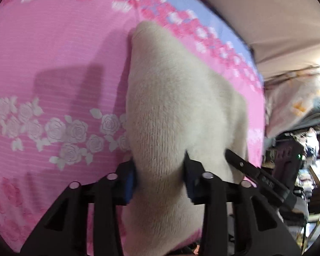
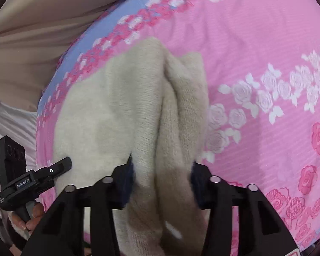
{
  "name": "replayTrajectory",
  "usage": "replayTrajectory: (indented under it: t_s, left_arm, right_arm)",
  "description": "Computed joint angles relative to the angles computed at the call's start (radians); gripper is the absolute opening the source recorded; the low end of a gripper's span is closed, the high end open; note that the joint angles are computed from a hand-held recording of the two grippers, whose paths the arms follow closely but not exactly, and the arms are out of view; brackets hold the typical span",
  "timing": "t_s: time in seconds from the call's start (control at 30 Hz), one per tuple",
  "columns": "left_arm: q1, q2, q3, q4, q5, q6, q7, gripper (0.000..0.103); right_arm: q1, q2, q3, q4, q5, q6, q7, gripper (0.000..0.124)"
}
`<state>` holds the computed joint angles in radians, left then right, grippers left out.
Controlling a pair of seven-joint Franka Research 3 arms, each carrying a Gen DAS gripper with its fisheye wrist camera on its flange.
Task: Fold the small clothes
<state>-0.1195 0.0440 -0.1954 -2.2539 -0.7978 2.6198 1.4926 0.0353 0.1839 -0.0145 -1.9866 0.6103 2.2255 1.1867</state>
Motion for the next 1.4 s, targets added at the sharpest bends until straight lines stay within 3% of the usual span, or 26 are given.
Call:
replayTrajectory:
  t_s: [0.13,0.2,0.23,0.27,0.37,0.47,0.53,0.57,0.63,0.7,0.77,0.8,0.97,1.03,1.13,1.27,1.4]
  left_arm:
    - [0.01,-0.174,0.04,-0.104,0.058,-0.039,-0.047,0.035]
    - [0.012,-0.201,0.055,-0.142,0.158,-0.044,-0.139,0.041]
    - [0.005,-0.189,0.063,-0.154,0.264,-0.042,-0.208,0.042]
    - [0.031,-0.164,0.037,-0.156,0.375,-0.053,-0.272,0.042]
    - [0.007,-0.207,0.053,-0.202,0.422,-0.024,-0.317,0.044]
    - [0.014,-0.314,0.025,-0.219,0.632,-0.003,-0.433,0.042]
    - [0.007,-0.321,0.016,-0.196,0.728,-0.002,-0.461,0.042]
    - [-0.009,-0.304,0.025,-0.181,0.737,0.0,-0.456,0.042]
    - [-0.033,-0.246,0.042,-0.153,0.732,-0.004,-0.443,0.042]
    - [-0.036,-0.161,0.048,-0.108,0.728,-0.042,-0.446,0.04]
    - [-0.023,-0.105,0.028,-0.076,0.839,-0.08,-0.525,0.041]
    - [-0.021,-0.098,0.018,-0.067,0.915,-0.089,-0.562,0.041]
    - [-0.025,-0.102,0.02,-0.058,0.92,-0.108,-0.555,0.04]
    - [-0.026,-0.1,0.018,-0.06,0.931,-0.105,-0.564,0.04]
    - [-0.029,-0.1,0.016,-0.062,0.942,-0.113,-0.57,0.041]
    - [-0.029,-0.095,0.018,-0.062,0.938,-0.108,-0.569,0.041]
    - [-0.029,-0.096,0.017,-0.064,0.951,-0.108,-0.572,0.041]
  right_arm:
    - [0.015,-0.081,0.017,-0.034,0.065,-0.029,-0.053,0.037]
    - [0.035,-0.064,0.023,-0.054,0.057,-0.029,-0.064,0.041]
    - [0.056,-0.039,0.028,-0.066,0.0,-0.004,-0.045,0.044]
    - [0.081,-0.016,0.02,-0.075,-0.044,0.01,-0.021,0.047]
    - [0.082,-0.068,0.026,-0.101,-0.048,0.041,0.041,0.05]
    - [0.111,-0.18,0.033,-0.139,-0.136,0.147,0.019,0.039]
    - [0.122,-0.187,0.036,-0.113,-0.118,0.119,-0.023,0.005]
    - [0.13,-0.174,0.04,-0.093,-0.115,0.087,-0.043,0.0]
    - [0.149,-0.151,0.052,-0.099,-0.154,0.111,-0.053,0.0]
    - [0.188,-0.038,0.043,-0.052,-0.264,0.091,0.021,0.0]
    - [0.137,0.006,0.074,-0.042,-0.158,0.07,0.009,0.0]
    - [0.144,0.013,0.056,-0.008,-0.152,0.021,0.038,0.0]
    - [0.151,-0.066,0.052,-0.023,-0.195,0.027,0.019,0.002]
    - [0.16,-0.034,0.049,-0.021,-0.247,0.01,0.035,0.002]
    - [0.158,-0.019,0.052,-0.034,-0.216,0.016,0.049,0.0]
    - [0.154,-0.063,0.053,-0.037,-0.199,0.002,0.019,0.008]
    - [0.172,-0.033,0.054,-0.048,-0.279,0.01,0.037,0.007]
